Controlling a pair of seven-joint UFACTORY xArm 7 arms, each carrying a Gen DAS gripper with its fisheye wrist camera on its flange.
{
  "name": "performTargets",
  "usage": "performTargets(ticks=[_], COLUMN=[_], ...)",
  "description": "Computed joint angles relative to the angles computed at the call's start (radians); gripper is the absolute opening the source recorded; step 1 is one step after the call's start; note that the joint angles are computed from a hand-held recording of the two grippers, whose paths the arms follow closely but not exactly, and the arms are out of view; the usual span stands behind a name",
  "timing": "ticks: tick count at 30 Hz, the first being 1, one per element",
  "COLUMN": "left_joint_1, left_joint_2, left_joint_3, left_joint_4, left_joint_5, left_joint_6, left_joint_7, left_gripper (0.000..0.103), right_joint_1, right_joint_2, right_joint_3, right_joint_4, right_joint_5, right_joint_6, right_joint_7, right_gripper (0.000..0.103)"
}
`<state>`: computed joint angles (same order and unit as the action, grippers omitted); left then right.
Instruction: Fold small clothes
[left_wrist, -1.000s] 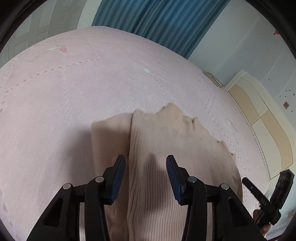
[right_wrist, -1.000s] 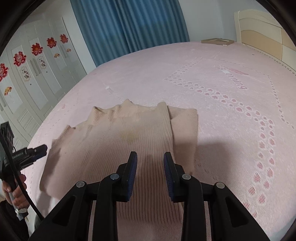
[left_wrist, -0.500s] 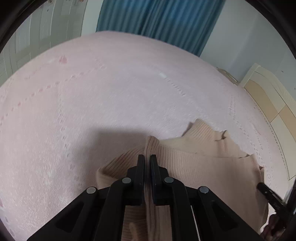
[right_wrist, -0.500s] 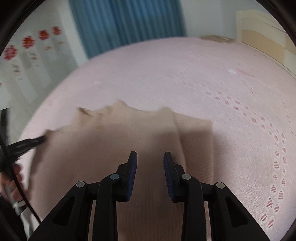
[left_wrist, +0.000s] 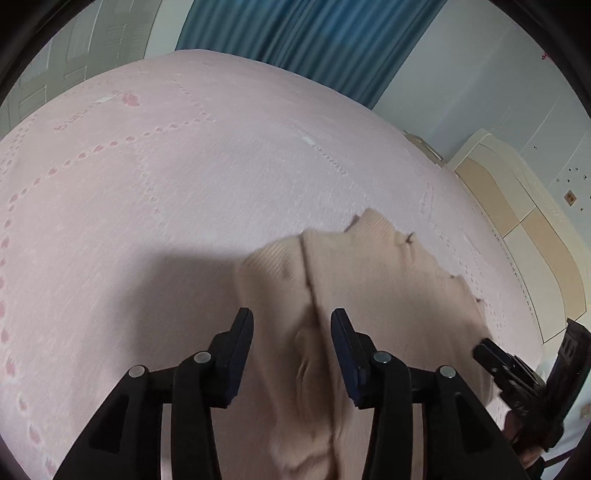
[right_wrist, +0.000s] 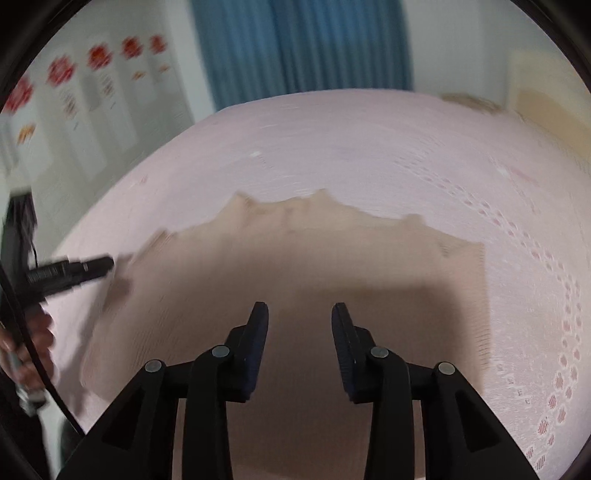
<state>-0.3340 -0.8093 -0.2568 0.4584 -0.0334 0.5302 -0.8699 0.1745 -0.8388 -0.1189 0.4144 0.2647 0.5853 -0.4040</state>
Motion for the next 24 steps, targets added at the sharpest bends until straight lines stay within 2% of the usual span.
performTargets(ticks=[4,6,9,11,18,21,24], left_joint_1=[-0.026,-0.028,-0.032,-0.047,-0.069,-0.117,-0.145], left_joint_2=[-0.072,-0.089,-0.090,-0.082,-0.147,-0.202,-0.238], left_joint_3=[-0.001,-0.015,-0.020,0.002,0.017,0.059,0.072], left_joint_4=[-0.052,-0.063,-0.070,-0.082,-0.124,-0.166,-0.196], left_joint_5=[-0.013,-0.001,0.013,0.000,-0.021,-0.069,-0.107], left_joint_6=[0.033,0.047,0.047,0.023,0.001,-0.033,-0.067], left_joint_7=[-0.010,-0.009,0.003,0.017,0.038,0.053,0.053], left_gripper=[0.042,0.042,0.042,0.042,0.042,0.043,0.045], right_joint_1=[-0.064,-0.056,-0.067,-0.071,-0.087,-0.092,-0.103], right_joint_2=[0.049,0.069,0.165,0.233,0.437,0.501,0.518], right_joint_3=[0.135,0.147,0.176,0.176,0.204,0.220,0.241], right_joint_4=[-0.044,-0.048,0.015,0.061,0.233,0.291,0.309], right_joint_5=[-0.082,-0.105,-0.154,-0.178,-0.242,-0.295,-0.362], right_joint_6=[-0.080,-0.134,-0.136,-0.136,-0.066,-0.054,-0.047], right_joint_7=[0.113,0.146,0.209,0.238,0.382,0.432,0.502], right_gripper=[0.036,0.036,0.036,0.036,0.036,0.036,0.036])
